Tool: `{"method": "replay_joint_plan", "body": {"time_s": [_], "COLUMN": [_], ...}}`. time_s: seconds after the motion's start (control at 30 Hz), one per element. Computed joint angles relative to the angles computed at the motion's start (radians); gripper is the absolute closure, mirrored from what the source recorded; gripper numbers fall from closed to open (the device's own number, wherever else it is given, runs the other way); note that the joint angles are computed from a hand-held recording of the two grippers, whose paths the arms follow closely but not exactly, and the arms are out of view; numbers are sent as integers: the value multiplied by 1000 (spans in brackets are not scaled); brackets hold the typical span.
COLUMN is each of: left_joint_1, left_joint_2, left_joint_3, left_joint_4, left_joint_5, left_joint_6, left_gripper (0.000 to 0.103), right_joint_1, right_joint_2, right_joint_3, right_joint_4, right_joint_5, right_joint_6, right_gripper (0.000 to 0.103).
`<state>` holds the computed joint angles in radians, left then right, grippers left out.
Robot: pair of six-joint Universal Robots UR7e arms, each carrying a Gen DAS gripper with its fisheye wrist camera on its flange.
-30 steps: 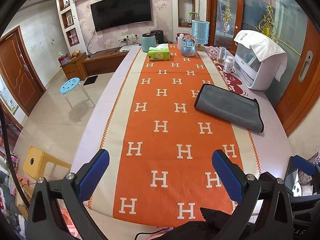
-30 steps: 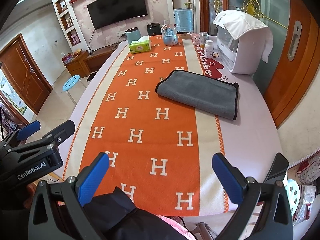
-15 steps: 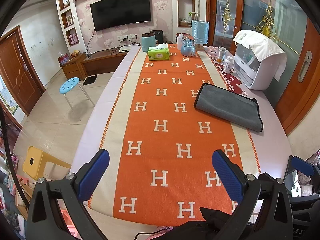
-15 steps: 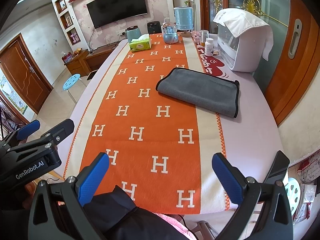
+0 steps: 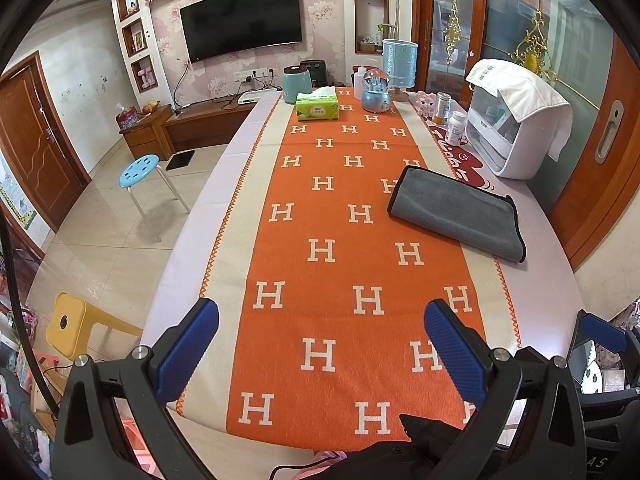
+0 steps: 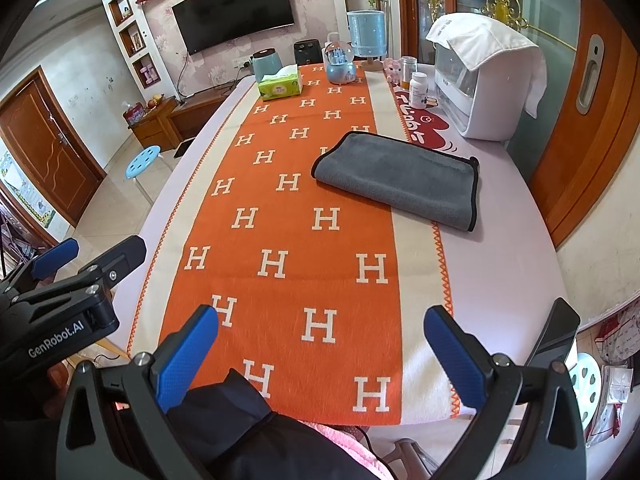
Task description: Fold towel
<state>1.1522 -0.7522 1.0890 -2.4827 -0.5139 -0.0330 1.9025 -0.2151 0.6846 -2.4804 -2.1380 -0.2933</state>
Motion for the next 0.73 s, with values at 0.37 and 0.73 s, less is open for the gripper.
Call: {"method": "replay_joint_plan", "body": {"time_s": [0.37,0.73], "left_joint_1": [0,0], "left_joint_2": [1,1], "left_joint_3": [-2,-5], "left_joint_4": [2,7], "left_joint_5": [0,0], "left_joint_6": [-1,-2], "left_gripper": [1,1], "right_joint_1": [0,0], "right_joint_2": [-2,0], "right_joint_3": [5,-5], "right_joint_4": [2,13], "right_joint_5": [0,0], "right_joint_6": [4,7], "right_gripper": [0,0]}}
